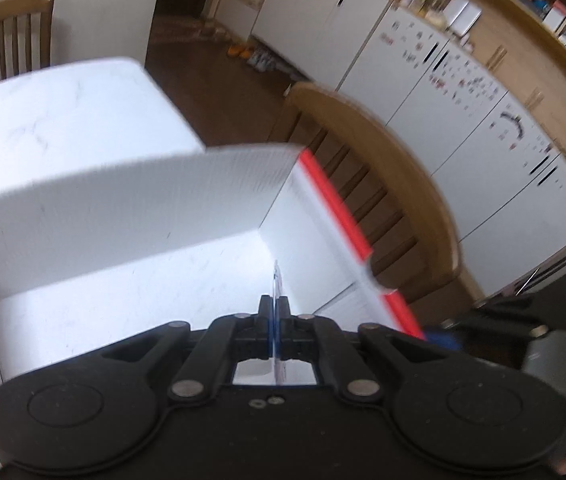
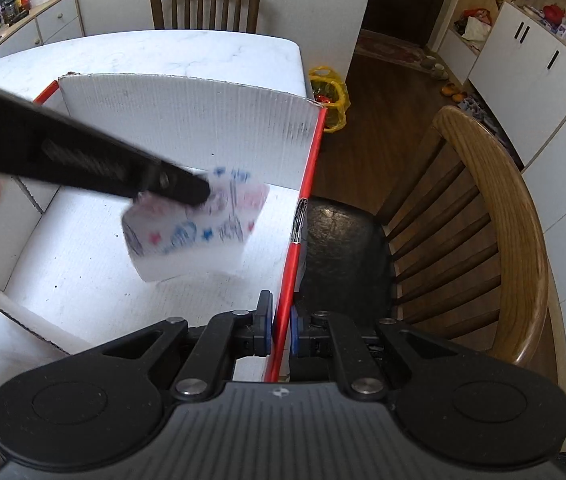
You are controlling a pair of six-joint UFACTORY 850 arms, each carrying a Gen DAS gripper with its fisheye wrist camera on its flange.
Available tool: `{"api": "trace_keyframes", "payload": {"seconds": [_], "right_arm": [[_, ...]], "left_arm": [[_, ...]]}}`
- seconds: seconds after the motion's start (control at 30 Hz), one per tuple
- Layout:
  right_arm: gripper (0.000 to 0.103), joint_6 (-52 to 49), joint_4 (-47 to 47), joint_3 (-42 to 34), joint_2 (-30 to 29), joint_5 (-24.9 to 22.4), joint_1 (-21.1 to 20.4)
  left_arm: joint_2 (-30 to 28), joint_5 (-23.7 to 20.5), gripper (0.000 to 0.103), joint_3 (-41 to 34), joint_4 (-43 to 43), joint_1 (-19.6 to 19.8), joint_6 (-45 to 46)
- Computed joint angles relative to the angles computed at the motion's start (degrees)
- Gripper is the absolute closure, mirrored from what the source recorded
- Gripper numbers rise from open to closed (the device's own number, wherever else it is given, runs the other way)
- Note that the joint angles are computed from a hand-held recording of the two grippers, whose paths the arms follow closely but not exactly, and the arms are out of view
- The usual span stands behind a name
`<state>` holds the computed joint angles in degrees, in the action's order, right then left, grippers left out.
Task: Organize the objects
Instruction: 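Grasp the patterned face mask with the left gripper and carry it over the box, then open the left gripper to drop the mask into the box, withdraw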
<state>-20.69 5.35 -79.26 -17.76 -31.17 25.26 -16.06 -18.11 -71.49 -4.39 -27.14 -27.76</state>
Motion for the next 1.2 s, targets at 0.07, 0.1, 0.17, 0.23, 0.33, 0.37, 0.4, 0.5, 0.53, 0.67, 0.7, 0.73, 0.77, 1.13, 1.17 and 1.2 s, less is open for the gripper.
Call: {"api": "trace_keyframes", "payload": {"seconds": [0.07, 0.1, 0.17, 0.23, 0.33, 0.37, 0.4, 0.5, 0.53, 0.67, 0.7, 0.73, 0.77, 1.13, 1.17, 1.2], "right_arm": [[0.094, -0.34, 0.14, -0.12, -0.06, -0.07, -0.02], [0.094, -0.44, 0.19, -0.13, -0.07, -0.08, -0.02], [0.094, -0.44, 0.19, -0.13, -0.07, -0.08, -0.02], [0.094, -0.64, 0.17, -0.02, -0.06, 0.00, 0.00], [0.094, -0.45, -0.23, -0.04, -0.10, 0.05, 0.10], [0.094, -0.36, -0.26, -0.09, -0.14, 0.02, 0.15], [0.094, -0.33, -0.24, -0.14, -0.17, -0.05, 0.18], [0.094, -0.14, -0.57, -0.17, -0.13, -0.08, 0.27], [0.094, 0.00, -0.65, -0.17, -0.13, -0.08, 0.29], [0.094, 0.31, -1.06, -0.12, -0.04, -0.13, 0.39], [0.094, 0.51, -1.26, -0.16, -0.07, -0.12, 0.47], [0.094, 0.65, -1.40, -0.20, -0.08, -0.18, 0.50], [0.094, 0.83, -1.55, -0.29, -0.10, -0.28, 0.53], [0.094, 2.73, -3.44, -0.80, -0.39, -0.74, 0.93], [0.094, 2.88, -3.61, -0.84, -0.42, -0.77, 0.97], [0.094, 2.96, -3.73, -0.87, -0.44, -0.80, 1.00]], "left_arm": [[-0.79, -1.50, 0.103, -0.25, 1.63, -0.02, -1.38], [-1.04, -2.17, 0.103, -0.28, 2.15, -0.04, -1.45], [-1.53, -3.66, 0.103, -0.28, 2.45, -0.07, -1.10], [-1.75, -4.84, 0.103, -0.12, 1.53, 0.09, -0.43], [-1.64, -5.48, 0.098, 0.59, -1.93, 0.65, 2.10], [-1.55, -4.99, 0.096, 0.96, -3.57, 0.87, 3.33], [-1.26, -4.66, 0.088, 1.35, -4.33, 1.00, 3.87], [-0.54, -4.59, 0.082, 1.93, -4.26, 1.04, 4.15], [-0.10, -4.36, 0.079, 2.39, -4.45, 1.07, 4.32], [2.05, -3.37, 0.068, 4.15, -2.82, 1.01, 2.54], [2.56, -3.23, 0.065, 4.38, -2.03, 0.90, 1.75], [3.27, -3.04, 0.063, 4.85, -0.96, 0.84, 0.73], [4.16, -2.76, 0.062, 5.48, 0.55, 0.67, -0.72], [11.94, -4.49, 0.035, 8.36, 24.64, 0.03, -26.09], [12.85, -4.94, 0.034, 8.91, 26.22, 0.22, -27.90], [13.68, -5.36, 0.030, 9.42, 28.30, 0.41, -30.23]]}}
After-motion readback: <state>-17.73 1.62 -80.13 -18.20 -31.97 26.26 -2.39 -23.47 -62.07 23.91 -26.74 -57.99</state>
